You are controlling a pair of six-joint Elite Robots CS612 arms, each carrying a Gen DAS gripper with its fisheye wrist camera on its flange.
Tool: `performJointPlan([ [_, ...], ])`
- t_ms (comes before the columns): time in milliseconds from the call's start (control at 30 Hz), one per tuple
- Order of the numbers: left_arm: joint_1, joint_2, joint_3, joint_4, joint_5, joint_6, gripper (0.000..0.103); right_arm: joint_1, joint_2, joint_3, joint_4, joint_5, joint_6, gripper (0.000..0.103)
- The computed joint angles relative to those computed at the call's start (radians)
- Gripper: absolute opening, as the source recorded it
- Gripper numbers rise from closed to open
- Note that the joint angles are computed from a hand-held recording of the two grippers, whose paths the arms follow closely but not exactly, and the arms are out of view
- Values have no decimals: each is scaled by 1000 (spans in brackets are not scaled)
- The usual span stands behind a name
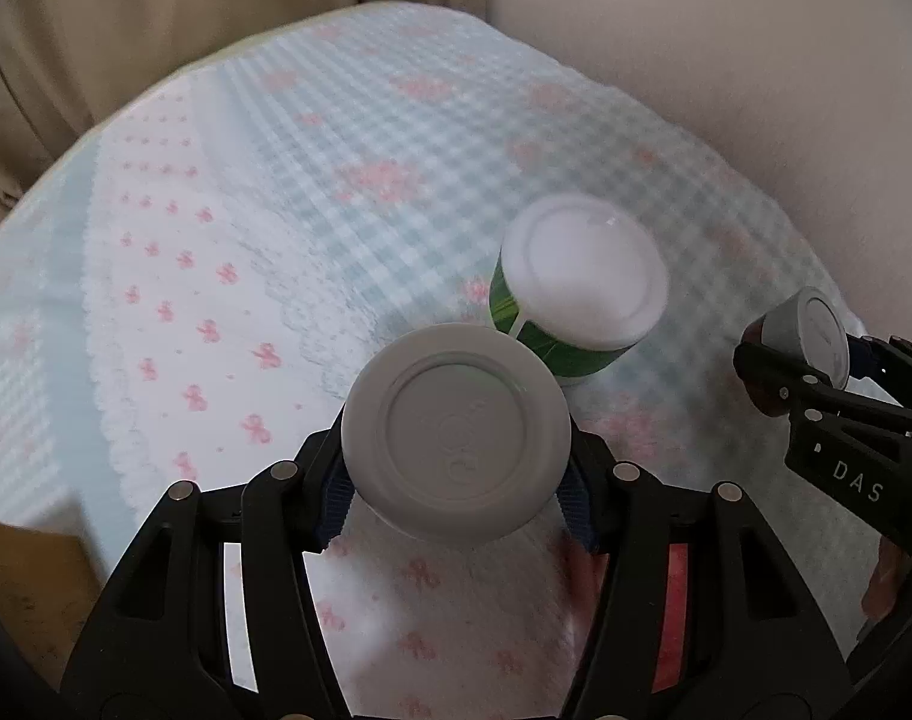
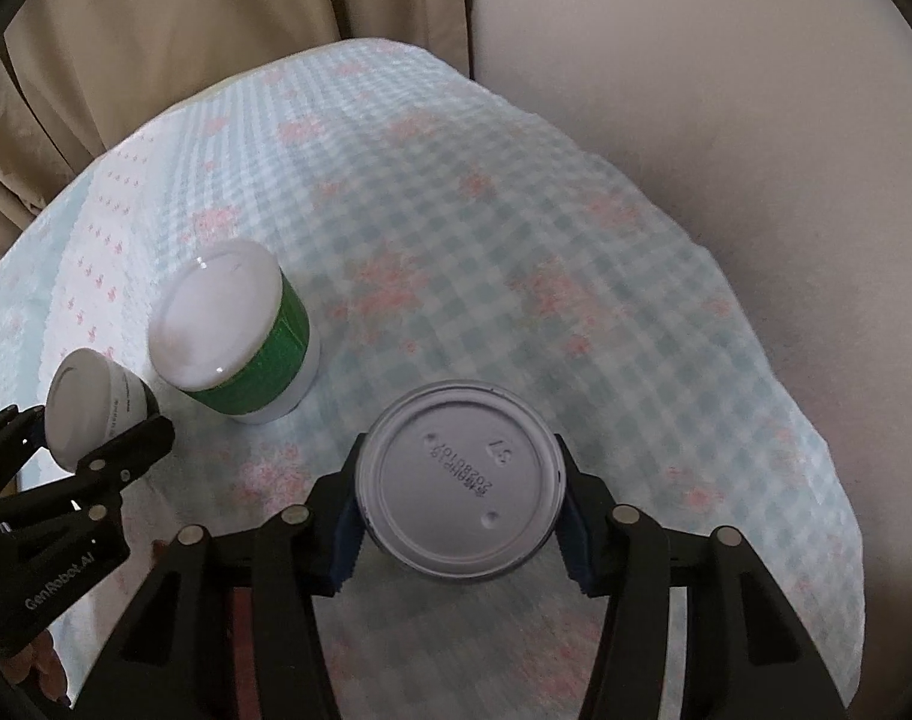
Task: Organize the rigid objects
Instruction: 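Grasp the small white jar with the left tool while the right tool grasps the grey-lidded jar, then carry the white jar and grey-lidded jar over the box with both tools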
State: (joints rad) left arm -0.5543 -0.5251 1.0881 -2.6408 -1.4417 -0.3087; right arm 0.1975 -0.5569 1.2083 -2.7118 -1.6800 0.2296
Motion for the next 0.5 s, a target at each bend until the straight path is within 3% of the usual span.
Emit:
performJointPlan([
  [233, -13, -96, 79, -31, 60, -45, 53, -1, -74, 46, -17, 10, -7, 50],
  [500, -34, -274, 227, -50, 169, -159, 53, 3, -200, 112, -30, 75, -40, 50],
])
